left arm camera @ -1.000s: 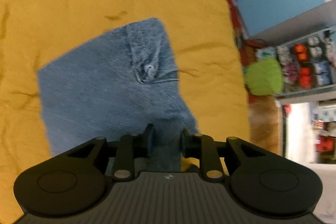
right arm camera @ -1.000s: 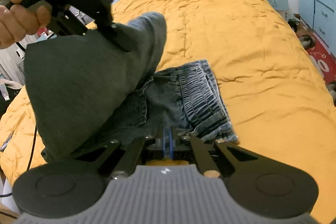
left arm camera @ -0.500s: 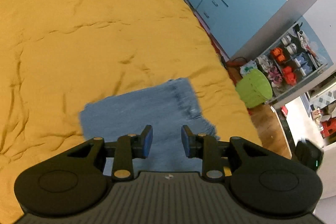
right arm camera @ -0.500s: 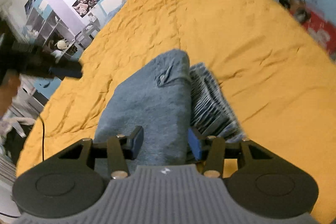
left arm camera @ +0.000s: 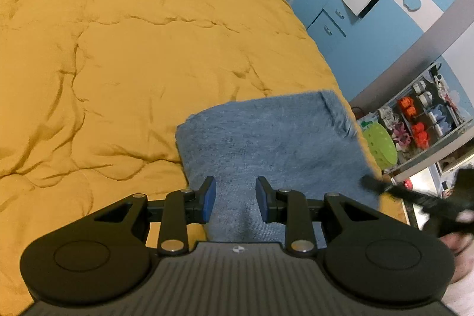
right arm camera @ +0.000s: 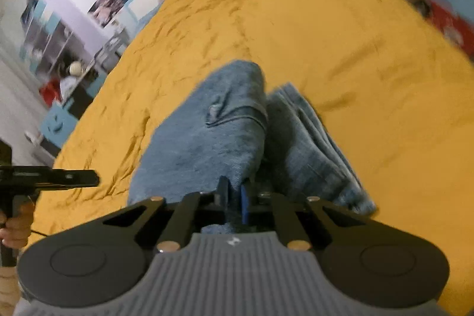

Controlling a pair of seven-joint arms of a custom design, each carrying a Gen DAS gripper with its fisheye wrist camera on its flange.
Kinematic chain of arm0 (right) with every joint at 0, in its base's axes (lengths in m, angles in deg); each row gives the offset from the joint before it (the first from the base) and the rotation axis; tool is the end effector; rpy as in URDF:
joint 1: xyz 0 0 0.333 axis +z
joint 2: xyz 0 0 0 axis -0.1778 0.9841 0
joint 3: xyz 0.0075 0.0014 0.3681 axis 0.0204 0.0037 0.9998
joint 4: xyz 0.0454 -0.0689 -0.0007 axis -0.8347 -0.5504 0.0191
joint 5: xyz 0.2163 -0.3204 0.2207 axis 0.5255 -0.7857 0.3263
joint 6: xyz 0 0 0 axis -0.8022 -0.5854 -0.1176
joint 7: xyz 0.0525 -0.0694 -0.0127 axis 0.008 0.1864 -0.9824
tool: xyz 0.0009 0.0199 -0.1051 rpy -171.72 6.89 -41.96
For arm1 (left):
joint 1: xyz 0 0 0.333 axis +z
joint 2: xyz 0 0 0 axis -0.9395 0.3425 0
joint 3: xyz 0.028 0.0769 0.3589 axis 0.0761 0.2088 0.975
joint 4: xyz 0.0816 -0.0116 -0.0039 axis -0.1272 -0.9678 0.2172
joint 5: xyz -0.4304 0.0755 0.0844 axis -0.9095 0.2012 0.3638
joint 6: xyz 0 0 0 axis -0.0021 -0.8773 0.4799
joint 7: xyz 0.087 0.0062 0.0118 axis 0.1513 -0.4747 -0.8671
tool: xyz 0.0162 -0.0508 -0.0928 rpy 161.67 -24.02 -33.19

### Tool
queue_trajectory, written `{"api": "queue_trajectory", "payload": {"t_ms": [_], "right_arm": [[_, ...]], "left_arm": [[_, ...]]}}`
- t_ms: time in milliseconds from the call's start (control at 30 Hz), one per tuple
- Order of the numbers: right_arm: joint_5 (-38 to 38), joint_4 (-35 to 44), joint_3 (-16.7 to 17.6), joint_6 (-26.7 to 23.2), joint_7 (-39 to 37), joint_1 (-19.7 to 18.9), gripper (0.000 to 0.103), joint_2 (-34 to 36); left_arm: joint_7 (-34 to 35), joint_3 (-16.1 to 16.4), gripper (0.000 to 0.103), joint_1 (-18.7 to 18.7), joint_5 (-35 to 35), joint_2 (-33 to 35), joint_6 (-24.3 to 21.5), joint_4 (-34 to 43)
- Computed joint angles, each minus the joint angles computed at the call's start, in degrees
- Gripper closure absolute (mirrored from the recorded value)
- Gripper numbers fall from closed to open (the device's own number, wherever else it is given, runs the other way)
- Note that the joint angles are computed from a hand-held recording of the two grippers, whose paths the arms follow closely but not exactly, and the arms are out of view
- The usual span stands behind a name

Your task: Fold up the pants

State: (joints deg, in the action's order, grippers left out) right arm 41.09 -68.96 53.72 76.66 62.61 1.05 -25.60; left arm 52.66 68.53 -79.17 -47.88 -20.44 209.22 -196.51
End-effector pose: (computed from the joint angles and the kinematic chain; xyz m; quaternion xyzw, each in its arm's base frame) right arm 0.4804 -0.0214 0.5259 -0.6677 0.6202 0.0048 0.4116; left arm 0.5628 -0.1760 0.5335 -0.6786 0.6533 -0.3343 0.0321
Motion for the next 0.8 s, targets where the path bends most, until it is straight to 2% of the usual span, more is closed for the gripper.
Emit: {"api": "queue_trajectory", "payload": {"t_ms": [100,167,233,300,500,600,733,800], "right_arm": [[-1.17,3.26,1.31,0.34,-1.40,1.35,0.102,-1.02],[-3.90,6.69,2.45,0.33,-0.70,1.94,0.103,-0.41],[-7.69,10.09,3.68,1.05,-0.47,2.31,0.103,0.71],[-10.38,12.76,4.00,1.40,0.14,2.57,0.103,1.97],[-18.75,16.84,4.63,2.53,3.34,0.33,0.103,7.51],[-19.41,15.67,4.15,3.44,3.60,-1.14,0.103,10.27],[-16.92,14.13,3.77,5.79,1.28,-2.67,0.103,13.76],[-14.72,13.98,3.67,5.64,0.01,-3.60,0.103,15.66]], "left_arm": [[1.13,-0.13,0.072,-0.54,-1.14,-0.19,2.53,-0.72],[3.37,0.16,0.081,-1.32,-3.87,-0.34,4.12,-1.22],[5.13,0.35,0.083,-1.82,-6.14,-0.44,5.83,-1.57],[5.44,0.03,0.084,-1.87,-5.60,-0.13,6.99,-1.53],[7.42,-1.37,0.090,-2.56,-3.20,4.92,11.10,1.57],[8.61,-2.22,0.091,-2.79,-2.45,8.79,11.78,3.98],[1.69,-2.34,0.094,-3.59,7.98,13.15,10.70,6.08],[-4.38,-1.26,0.094,-4.87,16.19,14.73,9.94,6.69]]}}
